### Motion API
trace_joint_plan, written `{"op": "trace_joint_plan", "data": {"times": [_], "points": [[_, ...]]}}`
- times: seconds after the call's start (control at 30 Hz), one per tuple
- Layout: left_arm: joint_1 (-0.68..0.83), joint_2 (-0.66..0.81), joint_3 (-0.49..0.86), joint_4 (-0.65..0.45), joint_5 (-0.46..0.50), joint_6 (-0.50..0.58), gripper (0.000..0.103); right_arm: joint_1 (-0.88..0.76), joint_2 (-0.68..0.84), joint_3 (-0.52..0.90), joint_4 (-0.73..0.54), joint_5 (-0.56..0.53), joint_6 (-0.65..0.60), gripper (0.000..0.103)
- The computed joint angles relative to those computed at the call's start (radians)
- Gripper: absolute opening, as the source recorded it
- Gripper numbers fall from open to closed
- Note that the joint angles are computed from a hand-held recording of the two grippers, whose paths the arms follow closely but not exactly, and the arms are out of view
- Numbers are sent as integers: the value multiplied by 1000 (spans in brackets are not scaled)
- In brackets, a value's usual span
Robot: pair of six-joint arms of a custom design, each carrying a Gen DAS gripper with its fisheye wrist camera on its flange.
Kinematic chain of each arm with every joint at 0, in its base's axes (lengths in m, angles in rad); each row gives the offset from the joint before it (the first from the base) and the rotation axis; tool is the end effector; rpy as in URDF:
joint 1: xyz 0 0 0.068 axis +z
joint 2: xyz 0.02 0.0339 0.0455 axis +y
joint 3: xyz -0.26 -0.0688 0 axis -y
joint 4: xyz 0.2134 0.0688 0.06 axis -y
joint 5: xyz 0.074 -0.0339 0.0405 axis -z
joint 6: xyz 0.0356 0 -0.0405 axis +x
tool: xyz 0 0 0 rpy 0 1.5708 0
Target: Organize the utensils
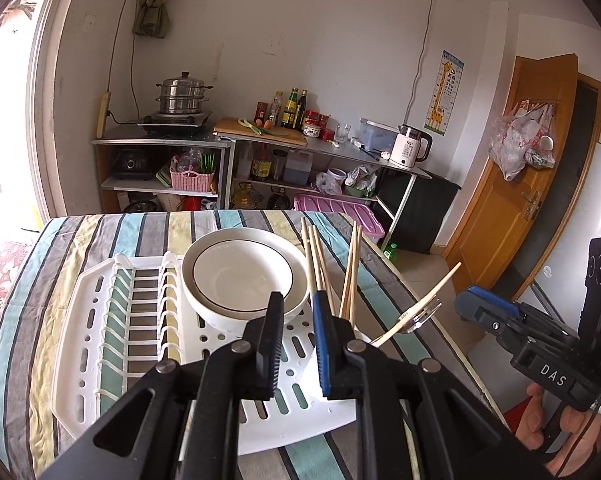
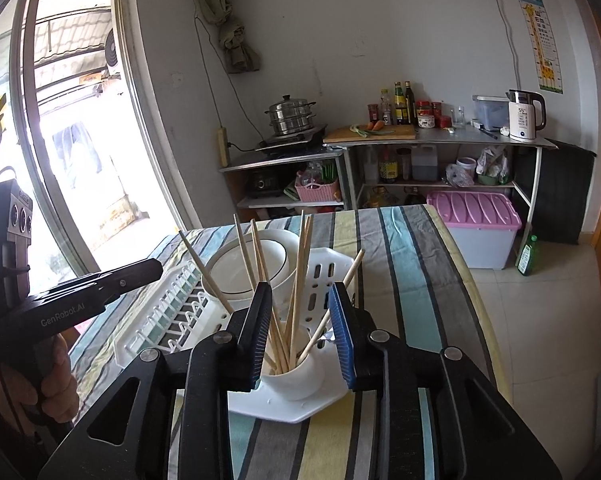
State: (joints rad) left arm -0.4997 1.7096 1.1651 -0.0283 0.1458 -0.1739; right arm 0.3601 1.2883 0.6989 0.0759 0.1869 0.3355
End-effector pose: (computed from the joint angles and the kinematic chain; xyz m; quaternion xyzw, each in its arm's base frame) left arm 0.3147 -0.1777 0.2526 0.1764 0.8585 -0.2181 0.4293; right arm 0.2393 0.0830 0.2409 0.0365 0.8602 0.0954 0.4996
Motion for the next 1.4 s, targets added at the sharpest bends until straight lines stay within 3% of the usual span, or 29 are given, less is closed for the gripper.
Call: {"op": "trace_joint_plan", "data": {"times": [0.2, 0.43, 0.67, 0.83, 1.03, 1.2, 1.3, 1.4], "points": [[-14, -164, -240, 103, -49, 6, 29, 153, -129, -106, -31, 139, 46, 42], [-68, -386, -520, 177, -151, -7, 36, 446, -243, -207, -106, 404, 179, 49], [-143, -580, -726, 181, -253, -45, 37, 749, -212, -241, -235, 638, 416, 49], [-227, -718, -840, 145, -361, -94, 37, 963, -122, -211, -401, 790, 683, 53], [-326, -896, -941, 55, -473, -155, 37, 1157, 46, -150, -619, 881, 1053, 57], [-418, -1026, -999, -42, -566, -214, 37, 1272, 186, -98, -772, 889, 1329, 57], [-514, -1095, -1020, -116, -661, -271, 37, 1312, 228, -86, -814, 881, 1410, 57], [-554, -1135, -1031, -152, -689, -295, 37, 1335, 258, -63, -872, 879, 1472, 57]]}}
